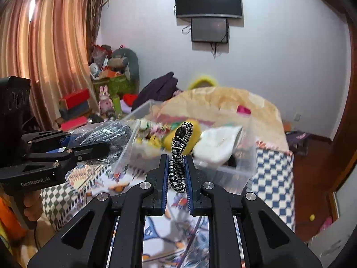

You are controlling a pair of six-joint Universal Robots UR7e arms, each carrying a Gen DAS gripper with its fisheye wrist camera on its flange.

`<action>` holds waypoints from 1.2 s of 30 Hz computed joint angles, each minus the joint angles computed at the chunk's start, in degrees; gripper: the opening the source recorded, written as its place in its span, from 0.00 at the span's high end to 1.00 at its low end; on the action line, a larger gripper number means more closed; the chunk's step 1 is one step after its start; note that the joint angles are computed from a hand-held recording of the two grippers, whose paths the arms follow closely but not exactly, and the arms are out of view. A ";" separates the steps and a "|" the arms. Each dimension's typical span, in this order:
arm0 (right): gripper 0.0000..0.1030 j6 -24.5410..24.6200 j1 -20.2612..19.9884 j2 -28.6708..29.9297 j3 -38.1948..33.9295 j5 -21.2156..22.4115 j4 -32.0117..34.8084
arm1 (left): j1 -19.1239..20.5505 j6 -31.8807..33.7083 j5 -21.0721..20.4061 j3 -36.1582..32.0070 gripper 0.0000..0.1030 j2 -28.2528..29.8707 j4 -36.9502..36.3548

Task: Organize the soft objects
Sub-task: 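Carry the silver bag and beaded bracelet over the clear box, then open both tools to release the bag and bracelet into the box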

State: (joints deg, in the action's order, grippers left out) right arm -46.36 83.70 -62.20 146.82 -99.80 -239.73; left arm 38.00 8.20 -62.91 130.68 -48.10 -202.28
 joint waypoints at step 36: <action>0.57 5.30 0.66 1.92 -9.94 -8.44 8.55 | 4.18 1.82 7.26 -14.80 0.27 11.27 4.51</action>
